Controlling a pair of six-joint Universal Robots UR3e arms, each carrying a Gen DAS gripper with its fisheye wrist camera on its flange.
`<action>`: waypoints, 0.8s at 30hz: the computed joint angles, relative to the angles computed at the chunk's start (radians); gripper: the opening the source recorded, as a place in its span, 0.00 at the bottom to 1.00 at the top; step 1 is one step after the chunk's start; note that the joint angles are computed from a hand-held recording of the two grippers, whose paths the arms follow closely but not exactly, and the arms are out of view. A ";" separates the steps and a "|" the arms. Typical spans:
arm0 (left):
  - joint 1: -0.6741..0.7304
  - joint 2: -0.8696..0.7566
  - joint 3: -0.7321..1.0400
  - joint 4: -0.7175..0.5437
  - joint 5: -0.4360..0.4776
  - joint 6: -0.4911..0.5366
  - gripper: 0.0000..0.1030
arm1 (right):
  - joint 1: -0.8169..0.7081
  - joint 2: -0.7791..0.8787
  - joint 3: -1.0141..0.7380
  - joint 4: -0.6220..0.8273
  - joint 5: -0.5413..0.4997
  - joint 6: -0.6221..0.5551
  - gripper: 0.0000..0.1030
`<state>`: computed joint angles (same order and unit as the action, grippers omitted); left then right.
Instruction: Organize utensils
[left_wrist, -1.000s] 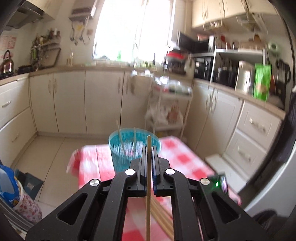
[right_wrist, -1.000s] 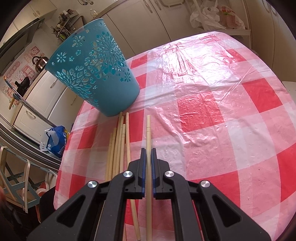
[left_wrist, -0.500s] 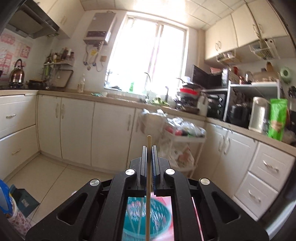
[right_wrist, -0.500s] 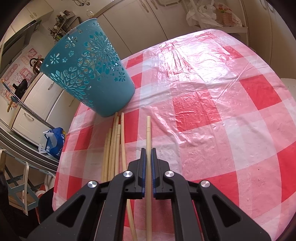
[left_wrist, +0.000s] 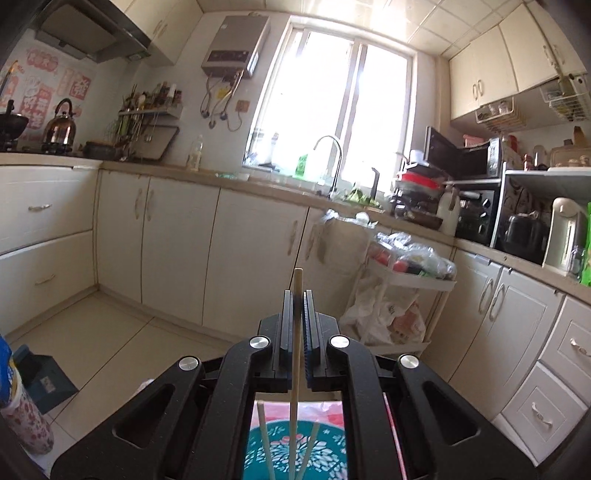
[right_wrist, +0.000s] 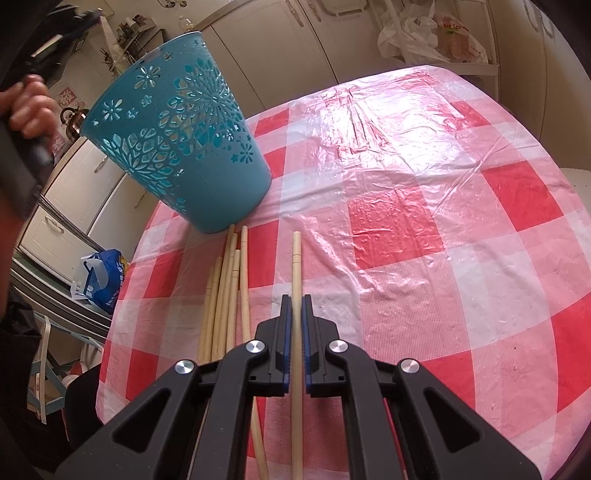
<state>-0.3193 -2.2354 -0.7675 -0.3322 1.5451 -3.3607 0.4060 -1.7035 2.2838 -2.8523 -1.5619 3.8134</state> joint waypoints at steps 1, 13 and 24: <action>-0.002 -0.003 -0.015 0.007 0.006 0.005 0.04 | 0.004 0.004 -0.005 0.003 -0.006 -0.001 0.06; 0.025 0.249 -0.478 0.121 -0.019 0.090 0.37 | 0.022 0.029 -0.029 0.008 -0.026 -0.014 0.06; 0.192 0.737 -1.197 0.249 -0.148 0.151 0.60 | 0.106 0.094 -0.104 0.046 -0.143 -0.039 0.06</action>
